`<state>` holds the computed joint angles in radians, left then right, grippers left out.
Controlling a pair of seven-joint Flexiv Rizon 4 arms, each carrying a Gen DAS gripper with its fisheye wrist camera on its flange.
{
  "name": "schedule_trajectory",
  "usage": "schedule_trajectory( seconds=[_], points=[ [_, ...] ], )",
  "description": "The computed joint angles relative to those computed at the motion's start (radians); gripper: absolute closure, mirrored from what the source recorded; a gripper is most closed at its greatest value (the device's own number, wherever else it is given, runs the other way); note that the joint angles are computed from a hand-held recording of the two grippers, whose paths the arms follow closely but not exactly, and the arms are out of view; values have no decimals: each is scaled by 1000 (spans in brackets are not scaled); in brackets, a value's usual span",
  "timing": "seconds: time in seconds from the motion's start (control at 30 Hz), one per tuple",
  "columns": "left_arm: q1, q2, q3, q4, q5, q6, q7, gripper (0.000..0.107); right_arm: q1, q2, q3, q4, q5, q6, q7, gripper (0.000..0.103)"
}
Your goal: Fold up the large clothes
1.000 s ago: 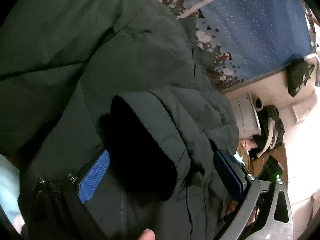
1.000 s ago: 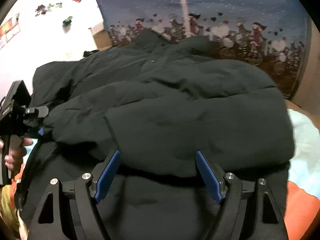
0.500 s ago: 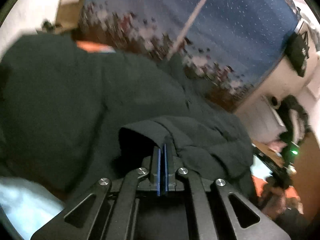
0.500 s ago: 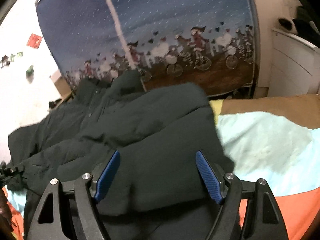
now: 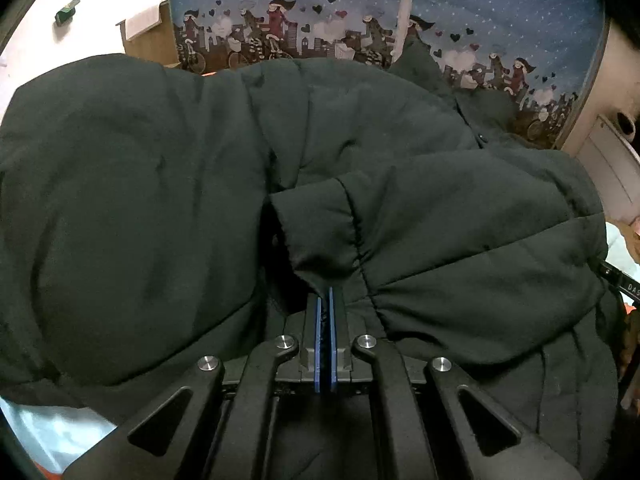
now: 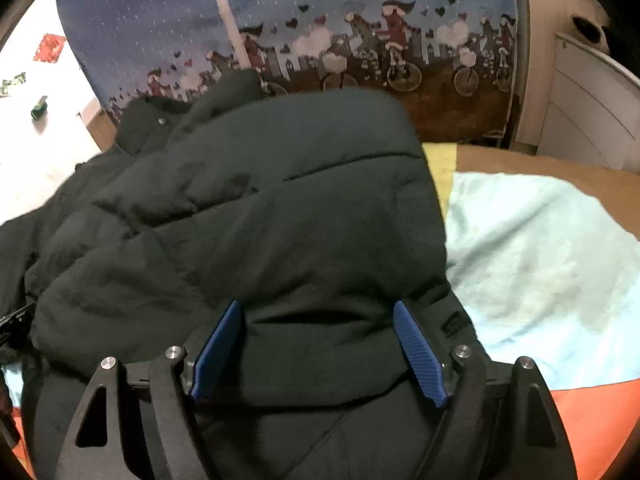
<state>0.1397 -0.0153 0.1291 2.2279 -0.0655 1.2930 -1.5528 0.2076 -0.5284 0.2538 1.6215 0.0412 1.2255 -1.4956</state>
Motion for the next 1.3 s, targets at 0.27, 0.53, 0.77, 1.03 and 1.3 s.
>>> schedule_trajectory(
  seconds=[0.27,0.53,0.77,1.03,1.3],
  points=[
    [0,75,7,52,-175,-27,48,90,43,42,-38,55,-50,39,75,23],
    [-60,261,51,177,-501,58,258,34,127,99,19,111,-125,143,73,21],
    [183,438,51,200,-88,-97,-45,33,260,45,62,23,-168,117,46,19],
    [332,541,221,282,-92,-193,1,33,527,-25,-176,-25,-417,141,297,19],
    [382,527,335,300,-256,-239,109,33,600,-102,-267,-63,-580,143,464,14]
  ],
)
